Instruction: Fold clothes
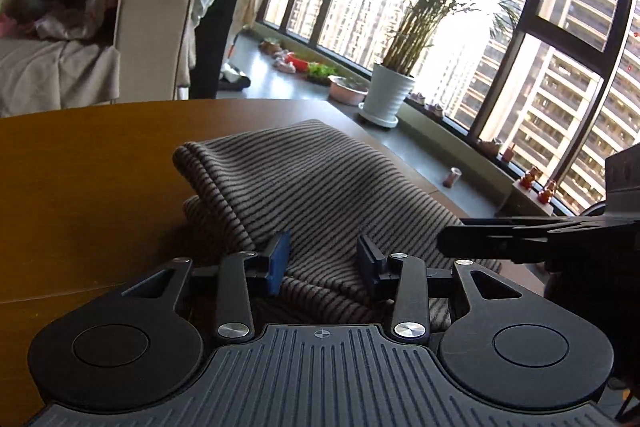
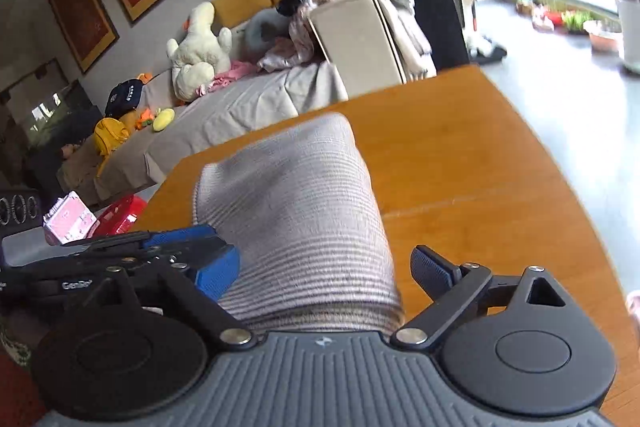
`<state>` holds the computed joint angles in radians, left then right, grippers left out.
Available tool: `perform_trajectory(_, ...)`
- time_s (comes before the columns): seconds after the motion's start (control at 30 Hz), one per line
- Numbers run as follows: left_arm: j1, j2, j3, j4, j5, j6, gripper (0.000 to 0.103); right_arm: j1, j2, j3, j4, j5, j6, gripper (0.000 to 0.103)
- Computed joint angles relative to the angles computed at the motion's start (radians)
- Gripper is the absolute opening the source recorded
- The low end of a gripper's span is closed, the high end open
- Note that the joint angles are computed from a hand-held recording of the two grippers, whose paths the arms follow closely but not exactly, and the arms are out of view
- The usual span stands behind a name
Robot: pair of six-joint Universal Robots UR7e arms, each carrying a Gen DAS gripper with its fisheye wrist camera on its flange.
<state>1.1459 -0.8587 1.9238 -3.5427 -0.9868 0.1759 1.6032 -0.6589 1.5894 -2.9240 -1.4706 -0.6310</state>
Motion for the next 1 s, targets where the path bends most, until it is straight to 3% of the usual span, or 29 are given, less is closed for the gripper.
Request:
perform_trajectory(0.03, 0.001, -0.003, 0.005, 0.000, -0.002, -0.002, 0.042, -0.001, -0.002, 0.005, 0.006, 0.004, -0.007, 0.081)
perform_trajectory(0.1, 0.005, -0.011, 0.015, -0.002, -0.007, -0.007, 0.042, -0.004, 0.000, 0.031, -0.031, 0.015, -0.024, 0.071)
perform_trajectory(0.13, 0.007, -0.015, 0.021, -0.004, -0.007, -0.014, 0.043, 0.002, -0.015, 0.062, -0.074, 0.035, -0.077, 0.058)
perform_trajectory(0.17, 0.010, -0.019, 0.026, -0.007, -0.006, -0.022, 0.043, 0.001, -0.036, 0.083, -0.076, 0.075, -0.119, 0.051)
perform_trajectory(0.23, 0.018, -0.029, 0.033, -0.006, -0.015, -0.045, 0.045, 0.008, -0.058, 0.104, -0.073, 0.086, -0.177, 0.051)
perform_trajectory(0.33, 0.028, -0.031, 0.039, -0.017, -0.037, -0.052, 0.046, 0.033, -0.057, 0.103, -0.076, -0.017, -0.222, 0.051)
perform_trajectory(0.4, 0.028, -0.024, 0.040, -0.033, -0.042, -0.038, 0.046, 0.036, -0.046, 0.079, -0.058, -0.068, -0.200, 0.054)
perform_trajectory(0.53, 0.022, -0.013, 0.031, -0.040, -0.030, -0.021, 0.047, 0.034, -0.061, 0.049, -0.008, -0.041, -0.157, 0.062)
perform_trajectory(0.67, 0.029, -0.016, 0.034, -0.043, -0.049, -0.022, 0.047, 0.053, -0.055, -0.009, -0.013, 0.020, -0.127, 0.083)
perform_trajectory(0.8, 0.031, -0.016, 0.034, -0.044, -0.053, -0.020, 0.047, 0.082, 0.024, -0.162, 0.068, 0.017, -0.087, 0.087)
perform_trajectory(0.97, 0.031, -0.018, 0.037, -0.047, -0.053, -0.016, 0.047, 0.105, 0.185, -0.398, 0.235, -0.116, 0.032, 0.091)
perform_trajectory(1.0, 0.031, -0.018, 0.036, -0.046, -0.051, -0.015, 0.047, 0.100, 0.201, -0.431, 0.297, -0.104, 0.061, 0.087)
